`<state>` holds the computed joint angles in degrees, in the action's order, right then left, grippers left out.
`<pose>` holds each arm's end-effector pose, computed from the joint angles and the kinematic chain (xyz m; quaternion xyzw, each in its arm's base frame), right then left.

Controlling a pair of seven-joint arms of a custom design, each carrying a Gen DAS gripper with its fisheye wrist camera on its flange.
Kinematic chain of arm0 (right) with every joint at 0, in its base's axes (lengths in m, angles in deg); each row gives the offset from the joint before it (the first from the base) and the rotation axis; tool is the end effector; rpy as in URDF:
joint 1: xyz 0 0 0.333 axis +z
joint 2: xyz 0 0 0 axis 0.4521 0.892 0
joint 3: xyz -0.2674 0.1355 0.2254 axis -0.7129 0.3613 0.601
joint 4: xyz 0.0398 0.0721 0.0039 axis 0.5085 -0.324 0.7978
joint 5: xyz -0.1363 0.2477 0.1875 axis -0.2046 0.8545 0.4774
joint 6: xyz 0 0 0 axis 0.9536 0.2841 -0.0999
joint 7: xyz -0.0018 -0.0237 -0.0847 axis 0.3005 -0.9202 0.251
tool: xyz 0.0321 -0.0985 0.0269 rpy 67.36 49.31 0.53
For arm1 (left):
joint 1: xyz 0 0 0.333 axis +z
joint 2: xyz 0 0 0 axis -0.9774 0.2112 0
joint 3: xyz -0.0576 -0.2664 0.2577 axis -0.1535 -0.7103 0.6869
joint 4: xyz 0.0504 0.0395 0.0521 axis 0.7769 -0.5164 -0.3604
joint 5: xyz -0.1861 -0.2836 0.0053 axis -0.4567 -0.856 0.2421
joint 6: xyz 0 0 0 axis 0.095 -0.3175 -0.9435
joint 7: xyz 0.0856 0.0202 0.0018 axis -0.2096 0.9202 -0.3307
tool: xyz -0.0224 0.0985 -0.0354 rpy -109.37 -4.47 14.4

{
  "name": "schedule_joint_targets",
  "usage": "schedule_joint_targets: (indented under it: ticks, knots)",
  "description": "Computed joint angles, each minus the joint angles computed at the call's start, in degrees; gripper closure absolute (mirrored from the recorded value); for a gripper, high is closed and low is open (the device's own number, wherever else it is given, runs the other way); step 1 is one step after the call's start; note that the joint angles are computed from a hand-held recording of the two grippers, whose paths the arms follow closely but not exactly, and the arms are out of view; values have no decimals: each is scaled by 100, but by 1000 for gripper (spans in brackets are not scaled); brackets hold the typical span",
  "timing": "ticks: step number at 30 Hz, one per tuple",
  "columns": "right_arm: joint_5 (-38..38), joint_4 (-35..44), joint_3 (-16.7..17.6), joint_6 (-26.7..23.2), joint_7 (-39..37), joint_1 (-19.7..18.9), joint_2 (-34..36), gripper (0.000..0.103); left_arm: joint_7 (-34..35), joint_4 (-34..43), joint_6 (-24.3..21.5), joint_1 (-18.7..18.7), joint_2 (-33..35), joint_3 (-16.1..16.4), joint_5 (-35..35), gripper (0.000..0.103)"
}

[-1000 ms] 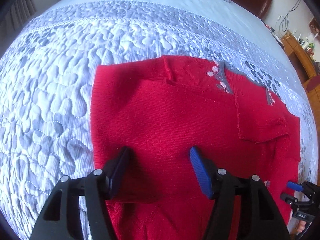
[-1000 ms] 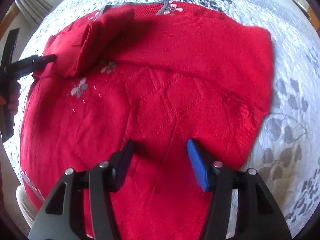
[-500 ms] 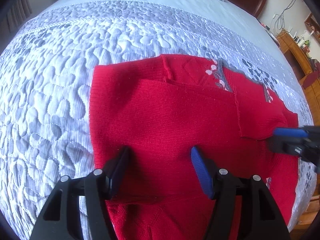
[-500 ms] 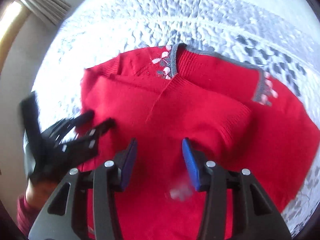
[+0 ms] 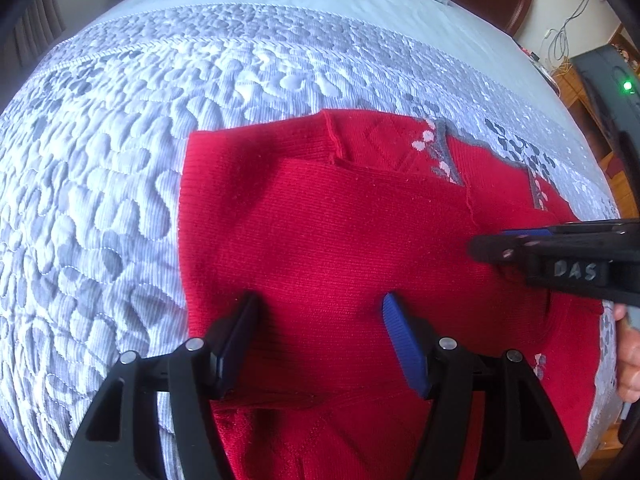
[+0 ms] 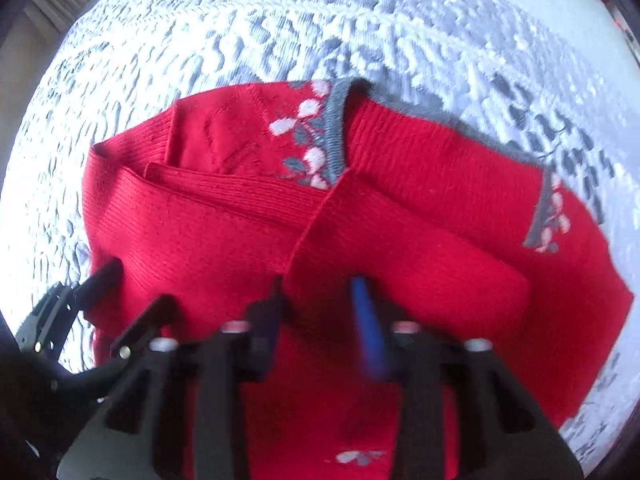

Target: Fold small clothes

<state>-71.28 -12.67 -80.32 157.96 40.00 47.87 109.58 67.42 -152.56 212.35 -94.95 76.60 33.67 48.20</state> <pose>0.7177 0.3276 0.3288 -0.8635 0.5009 0.0225 0.0536 0.6011 -0.1373 0.3081 -0.7941 0.5746 -0.1799 0.0830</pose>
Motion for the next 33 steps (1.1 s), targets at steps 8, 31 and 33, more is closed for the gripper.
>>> schedule_joint_targets:
  ticks: [8,31,33]
  knots:
    - [1102,-1698,481,1147,-863,-1270,-1164,96,-125,57,-57,-109,37,127,38,37]
    - [2137,-2671,405,1730,-1643,-2613,-1190,45,-1593,132,124,-935,-47,1297,611,35]
    - [2262,-2827,511,1812,-1876,-2742,-1263,39,-1730,332,-181,-1191,73,1673,866,35]
